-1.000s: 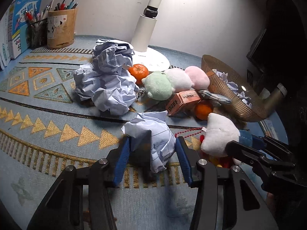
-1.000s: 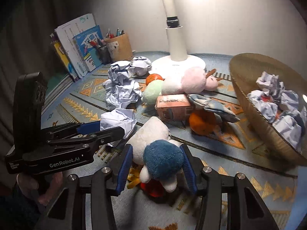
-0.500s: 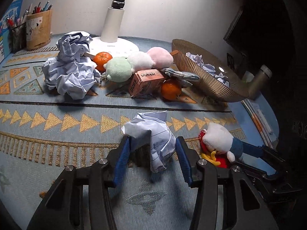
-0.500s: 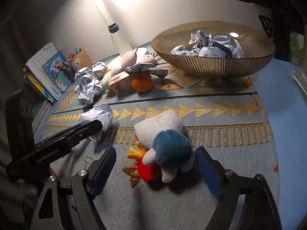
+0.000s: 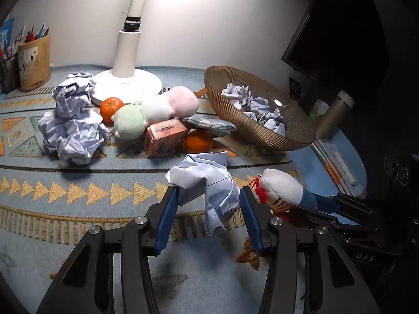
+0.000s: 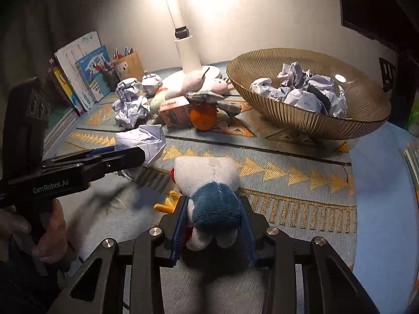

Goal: Organize objects
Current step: 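Carry the paper and plush toy over the bowl and open both grippers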

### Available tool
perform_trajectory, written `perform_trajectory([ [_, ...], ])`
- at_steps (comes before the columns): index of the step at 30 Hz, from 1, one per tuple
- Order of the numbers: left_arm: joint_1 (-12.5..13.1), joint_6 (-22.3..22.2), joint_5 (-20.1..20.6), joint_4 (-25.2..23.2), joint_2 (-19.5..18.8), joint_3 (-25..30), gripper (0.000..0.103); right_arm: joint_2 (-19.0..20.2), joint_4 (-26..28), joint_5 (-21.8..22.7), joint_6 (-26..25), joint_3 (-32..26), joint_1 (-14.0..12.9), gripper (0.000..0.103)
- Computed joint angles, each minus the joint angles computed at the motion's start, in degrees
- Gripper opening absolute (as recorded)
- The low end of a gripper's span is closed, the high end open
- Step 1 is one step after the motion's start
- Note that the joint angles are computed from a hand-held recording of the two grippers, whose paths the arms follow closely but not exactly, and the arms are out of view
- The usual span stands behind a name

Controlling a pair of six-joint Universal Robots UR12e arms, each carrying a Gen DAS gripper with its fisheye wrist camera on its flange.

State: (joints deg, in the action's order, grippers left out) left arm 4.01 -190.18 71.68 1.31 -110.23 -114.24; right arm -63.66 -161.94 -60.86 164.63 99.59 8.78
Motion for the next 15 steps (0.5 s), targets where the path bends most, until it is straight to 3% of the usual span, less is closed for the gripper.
perform_trajectory([
  [2, -0.54, 0.83, -0.29, 1.19, 0.10, 1.58, 0.046, -0.67, -3.26, 0.85, 3.47, -0.11, -0.66, 0.037],
  [6, -1.80, 2.18, -0.24, 2.94, -1.08, 6.41, 0.046, -0.78, -13.93, -1.48, 13.89, -1.60, -1.49, 0.037],
  [9, -2.60, 2.76, -0.88, 3.99, -3.03, 10.28, 0.046, 0.38, -19.93, -9.28, 21.60, -3.99, -1.03, 0.037],
  [11, -2.80, 3.01, -2.11, 4.67, -4.67, 12.74, 0.046, 1.81, -21.05, -14.08, 24.70, -6.38, -0.50, 0.037],
  [15, -3.50, 4.45, -1.35, 4.20, -8.28, 17.20, 0.047, 4.88, -19.07, -17.11, 29.22, -10.87, -0.26, 0.038],
])
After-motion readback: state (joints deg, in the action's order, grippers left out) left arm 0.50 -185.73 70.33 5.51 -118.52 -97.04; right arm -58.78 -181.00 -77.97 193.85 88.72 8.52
